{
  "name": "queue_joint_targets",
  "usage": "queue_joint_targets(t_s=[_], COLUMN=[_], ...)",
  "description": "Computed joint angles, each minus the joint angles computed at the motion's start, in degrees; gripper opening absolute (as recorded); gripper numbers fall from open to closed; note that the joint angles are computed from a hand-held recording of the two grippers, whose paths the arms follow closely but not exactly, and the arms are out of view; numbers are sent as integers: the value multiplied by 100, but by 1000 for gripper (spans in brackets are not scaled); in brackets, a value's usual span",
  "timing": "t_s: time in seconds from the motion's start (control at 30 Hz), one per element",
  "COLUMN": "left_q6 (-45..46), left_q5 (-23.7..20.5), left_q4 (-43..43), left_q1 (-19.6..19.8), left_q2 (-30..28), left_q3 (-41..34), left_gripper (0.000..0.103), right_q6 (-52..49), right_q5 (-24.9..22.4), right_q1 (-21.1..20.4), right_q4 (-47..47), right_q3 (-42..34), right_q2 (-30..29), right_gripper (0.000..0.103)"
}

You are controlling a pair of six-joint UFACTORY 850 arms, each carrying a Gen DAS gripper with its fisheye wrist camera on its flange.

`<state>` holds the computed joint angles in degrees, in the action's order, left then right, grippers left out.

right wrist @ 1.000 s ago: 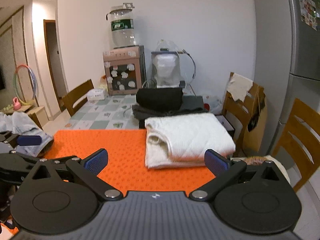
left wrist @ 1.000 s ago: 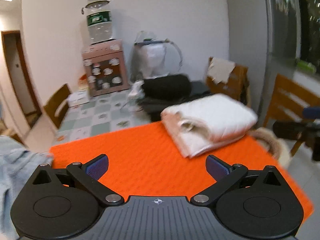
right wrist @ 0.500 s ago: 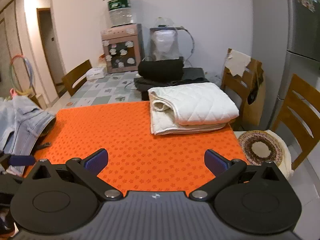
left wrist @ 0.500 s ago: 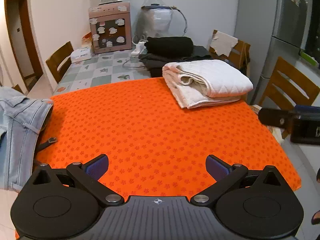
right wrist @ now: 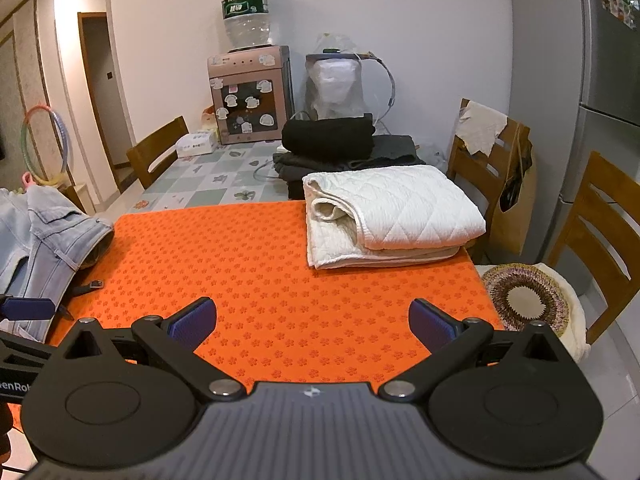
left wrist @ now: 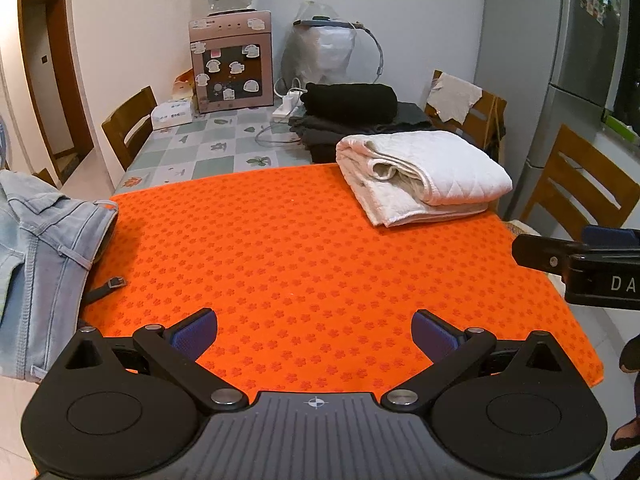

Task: Fold clothes
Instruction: 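Withdraw both tools from the placed vest bundle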

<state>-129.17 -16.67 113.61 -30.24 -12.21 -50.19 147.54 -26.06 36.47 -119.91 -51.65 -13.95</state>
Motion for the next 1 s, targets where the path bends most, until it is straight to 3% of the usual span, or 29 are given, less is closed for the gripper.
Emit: queue_joint_targets(t_s=[1.0], left_q6=[-754], left_q5=[386], left_q4=[742], left_q1=[151], left_q2=[24], left_q3=[59], left_gripper=[103], right_q6=[-213], right_q5=[-351], right_q1=[117], right_q4=[548], right_q3=[173], right_q2=[97], right_gripper=[103])
